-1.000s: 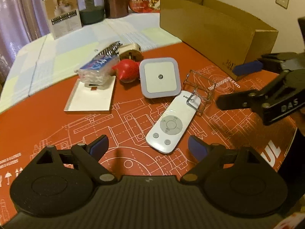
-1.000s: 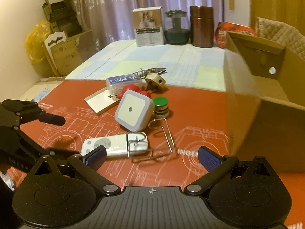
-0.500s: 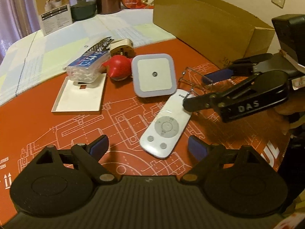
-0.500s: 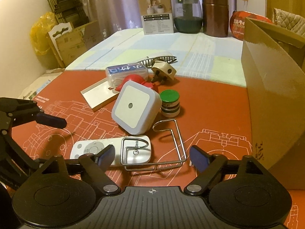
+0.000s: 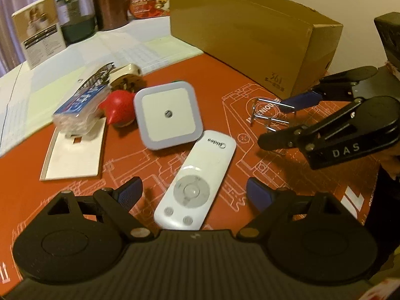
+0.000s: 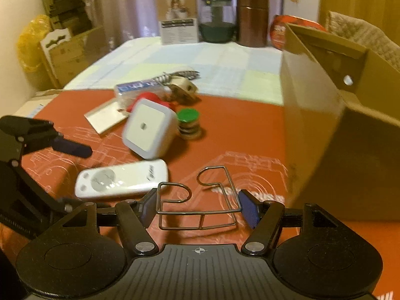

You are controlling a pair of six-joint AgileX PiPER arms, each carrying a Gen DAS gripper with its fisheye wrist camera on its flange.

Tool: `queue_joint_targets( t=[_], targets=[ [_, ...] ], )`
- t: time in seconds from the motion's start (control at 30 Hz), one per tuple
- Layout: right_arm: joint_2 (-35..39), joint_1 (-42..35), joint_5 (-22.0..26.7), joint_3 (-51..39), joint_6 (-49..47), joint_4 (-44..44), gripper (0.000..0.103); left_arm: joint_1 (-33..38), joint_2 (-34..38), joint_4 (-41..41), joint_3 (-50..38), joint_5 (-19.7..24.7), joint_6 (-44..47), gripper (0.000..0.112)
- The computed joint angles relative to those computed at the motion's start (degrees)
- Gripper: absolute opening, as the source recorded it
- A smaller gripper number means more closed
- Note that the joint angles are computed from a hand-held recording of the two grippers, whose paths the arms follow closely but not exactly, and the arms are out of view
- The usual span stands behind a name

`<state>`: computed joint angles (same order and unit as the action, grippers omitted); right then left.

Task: Organize rigid objects
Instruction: 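Grasp the white Midea remote with the left tool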

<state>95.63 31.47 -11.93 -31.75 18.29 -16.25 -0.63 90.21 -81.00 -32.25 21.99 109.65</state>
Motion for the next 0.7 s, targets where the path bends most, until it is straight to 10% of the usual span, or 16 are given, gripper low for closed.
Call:
queue_joint_targets(
  t=[0.43,0.7],
  targets=[
    [-0.01,-1.34,-0.54,0.83,-0.5,2.05,0.065,-5.15,2.86,7.97,-3.38,-2.6,-10.22,0.038],
    [0.04,-0.63,-0.39,0.96,-2.14,4.01,0.065,-6.58,2.52,0.98,-2.0,-4.3,-4.29,0.037]
  ],
)
